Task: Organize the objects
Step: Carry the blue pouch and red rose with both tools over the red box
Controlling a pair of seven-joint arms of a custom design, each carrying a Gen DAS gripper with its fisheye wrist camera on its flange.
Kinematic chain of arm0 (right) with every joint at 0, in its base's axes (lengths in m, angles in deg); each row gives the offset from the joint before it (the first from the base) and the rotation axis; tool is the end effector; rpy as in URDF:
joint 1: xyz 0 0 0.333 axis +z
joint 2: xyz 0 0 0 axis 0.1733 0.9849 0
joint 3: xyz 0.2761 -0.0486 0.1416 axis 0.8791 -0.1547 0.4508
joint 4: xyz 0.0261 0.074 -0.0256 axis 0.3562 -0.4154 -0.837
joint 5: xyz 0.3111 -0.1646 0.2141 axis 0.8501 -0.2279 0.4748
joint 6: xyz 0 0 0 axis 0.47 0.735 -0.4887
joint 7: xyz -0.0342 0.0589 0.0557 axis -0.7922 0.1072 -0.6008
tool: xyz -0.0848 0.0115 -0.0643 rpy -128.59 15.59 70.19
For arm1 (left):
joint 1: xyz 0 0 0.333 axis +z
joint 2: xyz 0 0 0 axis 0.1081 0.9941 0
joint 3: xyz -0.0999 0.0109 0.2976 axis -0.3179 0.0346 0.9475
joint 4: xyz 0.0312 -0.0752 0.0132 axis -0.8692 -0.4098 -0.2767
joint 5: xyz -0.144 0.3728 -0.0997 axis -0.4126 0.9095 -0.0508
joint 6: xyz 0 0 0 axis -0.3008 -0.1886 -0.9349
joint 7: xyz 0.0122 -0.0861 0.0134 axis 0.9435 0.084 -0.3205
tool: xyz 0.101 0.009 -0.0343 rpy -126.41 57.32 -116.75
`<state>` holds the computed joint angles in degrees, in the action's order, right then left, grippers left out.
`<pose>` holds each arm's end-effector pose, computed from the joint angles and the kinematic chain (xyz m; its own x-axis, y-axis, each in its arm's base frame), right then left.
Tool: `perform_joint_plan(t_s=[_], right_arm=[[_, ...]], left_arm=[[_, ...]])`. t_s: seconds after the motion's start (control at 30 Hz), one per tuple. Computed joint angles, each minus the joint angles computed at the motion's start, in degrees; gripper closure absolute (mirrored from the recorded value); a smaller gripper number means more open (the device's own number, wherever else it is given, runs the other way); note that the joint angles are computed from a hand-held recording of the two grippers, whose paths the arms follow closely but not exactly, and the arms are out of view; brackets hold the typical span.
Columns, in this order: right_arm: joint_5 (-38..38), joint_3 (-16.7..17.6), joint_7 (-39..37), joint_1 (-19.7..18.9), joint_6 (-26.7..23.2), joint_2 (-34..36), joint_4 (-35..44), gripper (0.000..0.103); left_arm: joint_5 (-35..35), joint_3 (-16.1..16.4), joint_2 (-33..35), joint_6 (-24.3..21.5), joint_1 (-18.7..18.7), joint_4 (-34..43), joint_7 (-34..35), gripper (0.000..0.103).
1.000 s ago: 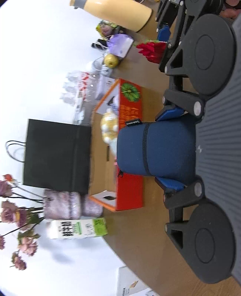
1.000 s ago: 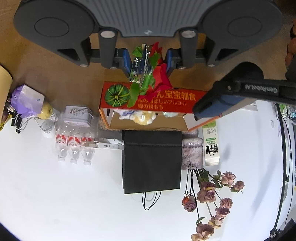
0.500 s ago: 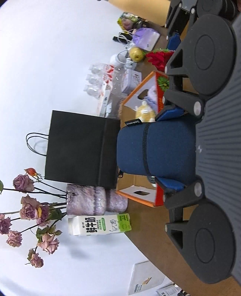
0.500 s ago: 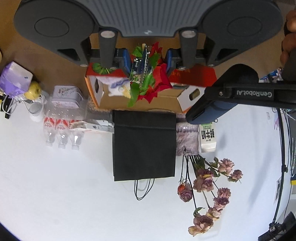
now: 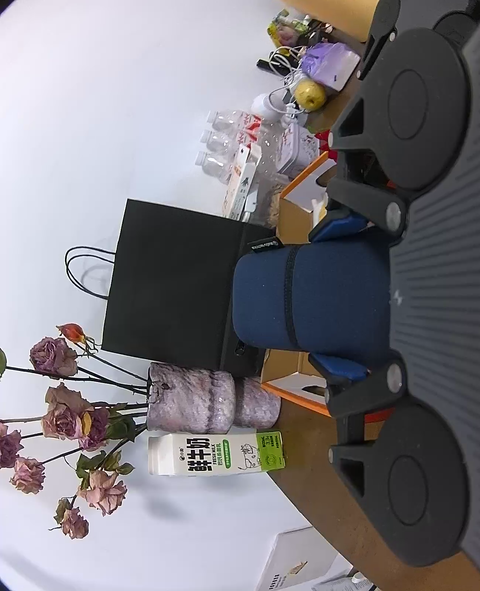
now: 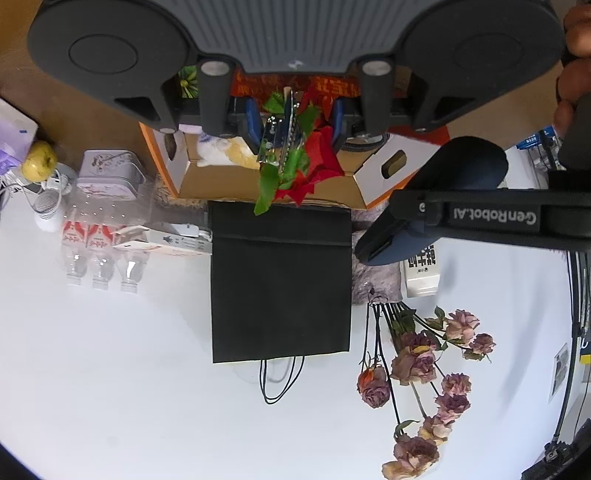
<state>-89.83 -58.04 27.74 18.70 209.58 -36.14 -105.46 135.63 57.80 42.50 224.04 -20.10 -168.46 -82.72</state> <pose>0.6657 0.2532 0.4467 0.4299 -0.9021 -0.0362 -0.2985 -0.1042 -0.9487 0.6417 -0.3708 0.4941 0.0876 -0.9857 0.1437 -0.3417 -0.1652 -0.9252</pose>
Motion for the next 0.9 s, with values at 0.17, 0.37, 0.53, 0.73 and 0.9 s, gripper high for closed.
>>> perform_joint_plan(t_s=[0.17,0.37,0.53,0.73,0.9], right_arm=[[-1.74,2.98,0.23,-2.24,-2.13,3.81,5.62,0.068],[-1.23,5.17,-1.62,-3.15,-4.88,8.69,12.95,0.068],[0.18,7.12,-5.16,-3.45,-7.69,13.11,19.58,0.068],[2.61,10.25,-11.24,-3.79,-11.69,18.4,27.63,0.068],[5.52,10.66,-15.67,-2.59,-15.13,22.3,34.26,0.068]], left_arm=[[-2.08,0.73,3.07,0.4,0.22,4.2,2.38,0.039],[-5.57,2.74,7.53,1.79,-0.31,10.15,6.31,0.039],[-10.06,5.01,11.36,2.69,-0.95,15.22,10.31,0.039],[-16.17,7.4,15.65,3.62,-1.2,20.96,15.37,0.039],[-21.79,9.04,19.31,3.68,-1.11,25.9,20.2,0.039]])
